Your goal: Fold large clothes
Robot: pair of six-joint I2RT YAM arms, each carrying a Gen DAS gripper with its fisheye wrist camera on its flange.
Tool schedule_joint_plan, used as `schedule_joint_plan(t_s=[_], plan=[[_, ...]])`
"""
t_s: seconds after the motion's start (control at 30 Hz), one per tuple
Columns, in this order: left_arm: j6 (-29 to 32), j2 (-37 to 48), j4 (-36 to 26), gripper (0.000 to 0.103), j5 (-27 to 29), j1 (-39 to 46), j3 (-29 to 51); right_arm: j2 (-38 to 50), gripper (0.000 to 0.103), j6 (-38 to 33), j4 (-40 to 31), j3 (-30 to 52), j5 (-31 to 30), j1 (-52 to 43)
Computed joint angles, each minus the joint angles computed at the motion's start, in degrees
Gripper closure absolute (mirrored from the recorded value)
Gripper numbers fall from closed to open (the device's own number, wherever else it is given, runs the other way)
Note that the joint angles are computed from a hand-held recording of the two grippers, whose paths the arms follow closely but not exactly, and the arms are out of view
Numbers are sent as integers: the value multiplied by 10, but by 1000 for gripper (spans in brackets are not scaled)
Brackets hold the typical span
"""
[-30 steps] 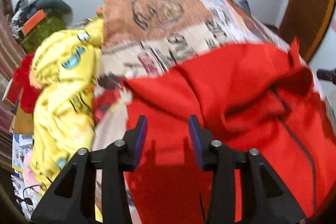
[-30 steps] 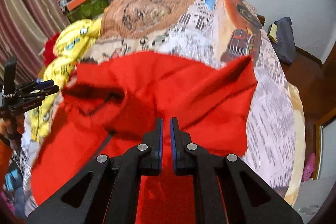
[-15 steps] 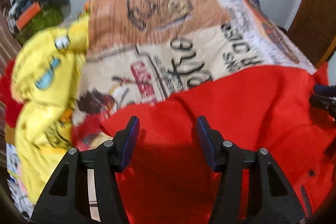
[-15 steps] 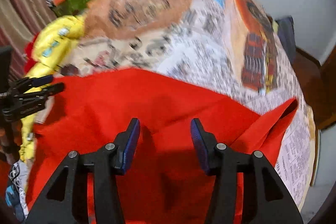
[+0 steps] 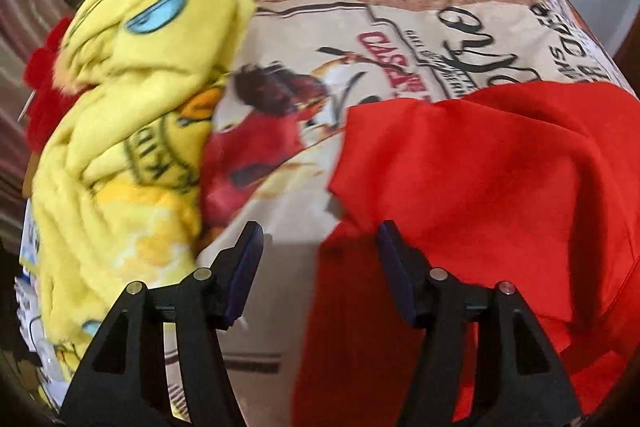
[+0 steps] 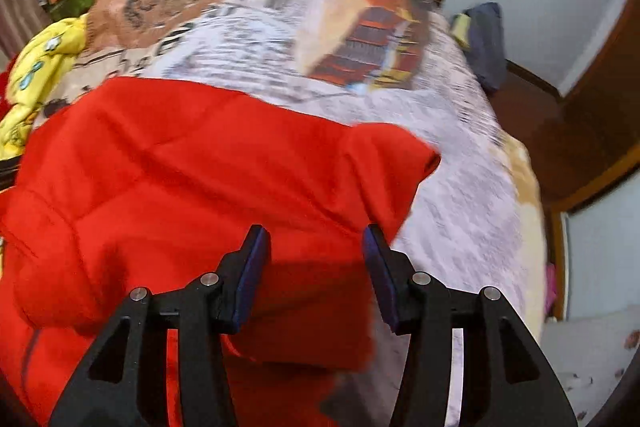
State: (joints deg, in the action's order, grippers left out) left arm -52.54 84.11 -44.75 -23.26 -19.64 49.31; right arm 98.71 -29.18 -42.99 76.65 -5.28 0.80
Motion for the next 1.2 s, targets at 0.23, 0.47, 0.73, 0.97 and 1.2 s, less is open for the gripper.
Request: schedule_joint_plan(t_s=[0.23,0.47,0.73,0.97,1.2], plan=[[-12,-33,-82,44,-41,-52,50,-8,47,41,-48,37,-6,-34],[21,-4,-84,39,-77,-132,186,-68,47,48,-98,64,-77,26],[43,130,-42,36,-37,-185,253,-62,46,52,-86,0,-71,127],[-56,116,-19,16,-42,-238,168,-92,37,5,-77,-94,-70,91],[-132,64,-21,16,-38,-294,106,-127,35,-21,-103,-116,-67,47]])
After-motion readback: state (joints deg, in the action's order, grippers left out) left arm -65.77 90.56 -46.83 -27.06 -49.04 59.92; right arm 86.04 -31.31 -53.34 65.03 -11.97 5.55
